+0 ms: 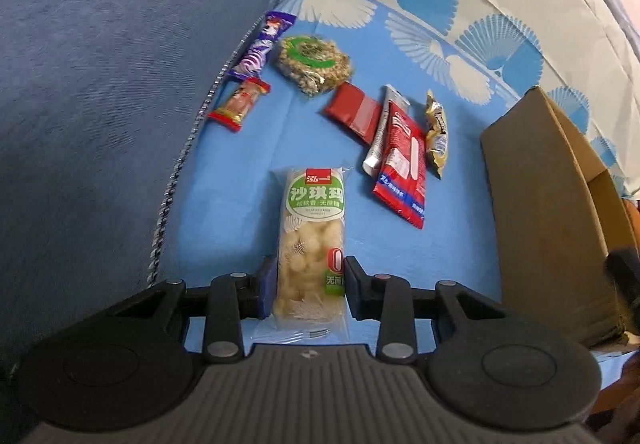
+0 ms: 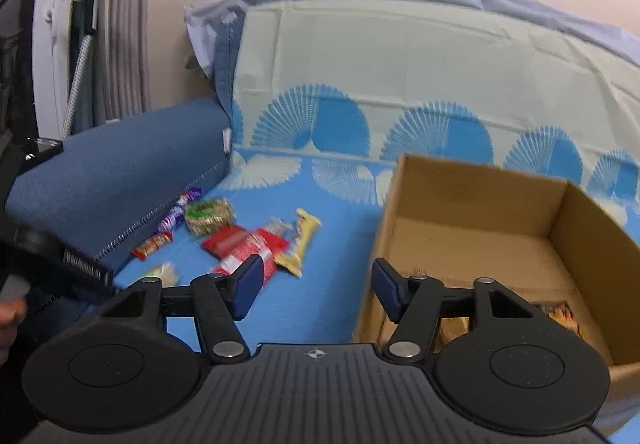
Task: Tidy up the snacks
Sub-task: 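Close the left gripper on the white-and-green sachima pack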
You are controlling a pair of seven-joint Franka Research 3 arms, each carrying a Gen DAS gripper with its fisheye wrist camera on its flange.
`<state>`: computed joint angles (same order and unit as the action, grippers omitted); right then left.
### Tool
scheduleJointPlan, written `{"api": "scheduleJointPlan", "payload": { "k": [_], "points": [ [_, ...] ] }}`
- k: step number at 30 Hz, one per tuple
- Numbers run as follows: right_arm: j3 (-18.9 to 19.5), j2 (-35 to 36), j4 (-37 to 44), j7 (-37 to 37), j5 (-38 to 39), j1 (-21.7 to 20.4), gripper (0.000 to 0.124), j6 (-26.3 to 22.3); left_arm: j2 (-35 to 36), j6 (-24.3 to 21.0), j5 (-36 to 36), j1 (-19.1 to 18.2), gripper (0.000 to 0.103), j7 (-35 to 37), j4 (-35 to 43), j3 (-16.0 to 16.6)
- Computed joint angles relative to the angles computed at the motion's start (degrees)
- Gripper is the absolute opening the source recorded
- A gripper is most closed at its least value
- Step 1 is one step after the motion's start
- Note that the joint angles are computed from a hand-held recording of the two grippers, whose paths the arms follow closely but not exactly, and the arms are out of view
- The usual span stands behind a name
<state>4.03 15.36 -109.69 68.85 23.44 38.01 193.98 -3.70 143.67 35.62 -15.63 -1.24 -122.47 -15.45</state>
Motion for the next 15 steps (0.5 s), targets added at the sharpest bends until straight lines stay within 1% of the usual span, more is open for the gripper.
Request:
{"api": "scheduleJointPlan", "payload": {
  "k": [1,2,3,4,5,6,7,9,11,13,14,15],
  "points": [
    [2.38,0.15,0.39,-2.22,0.54,-1.64,0.059,1.26,-0.03,-1.21,1.03,-0.06,0.039,-0.78,0.31,-0.24],
    [3.32,0.58,1.57,-7.89,5.10,-1.28,0.059,2.45,0.14,-2.82,2.74,-0.19,0.039,-2.36,0.86,-0.64],
    [2.26,1.05,2.64,-10.70,7.24,0.60,0.059,3.72,0.26,-3.44,3.67,-0.25,0.039,-3.43,1.08,-0.69],
    [0.37,1.35,3.56,-9.49,6.65,2.59,0.059,3.73,0.39,-3.82,4.10,-0.30,0.039,-4.34,1.20,-0.65],
    [-0.15,1.67,4.21,-4.31,2.41,2.58,0.059,2.95,0.60,-4.01,4.28,-0.30,0.039,-5.07,1.32,-0.52],
    [0.10,2.34,5.74,-3.00,2.19,2.52,0.059,1.56,0.41,-4.19,4.06,-0.35,0.039,-5.33,1.14,-0.40],
    [-1.41,3.16,7.56,-2.82,3.31,4.16,0.059,-0.21,0.40,-4.04,3.55,-0.36,0.039,-5.05,1.05,-0.24],
    [-7.23,6.11,12.77,-0.08,4.67,9.51,0.059,-5.38,0.43,-3.02,2.51,-0.28,0.039,-3.88,0.83,0.11],
    [-12.50,9.89,18.53,5.25,4.15,13.62,0.061,-10.73,0.25,-2.83,2.50,-0.26,0.039,-3.55,0.62,0.11],
    [-17.27,15.64,27.29,12.61,2.12,16.19,0.061,-20.06,0.09,-2.78,2.60,-0.21,0.039,-3.73,0.40,0.07],
    [-19.85,18.99,32.03,17.20,0.50,17.31,0.063,-24.20,0.07,-2.87,2.61,-0.19,0.039,-3.91,0.34,0.03],
    [-21.50,21.84,36.00,21.20,-0.79,17.77,0.066,-27.51,0.05,-2.89,2.62,-0.17,0.039,-4.03,0.24,0.01]
  ]
}}
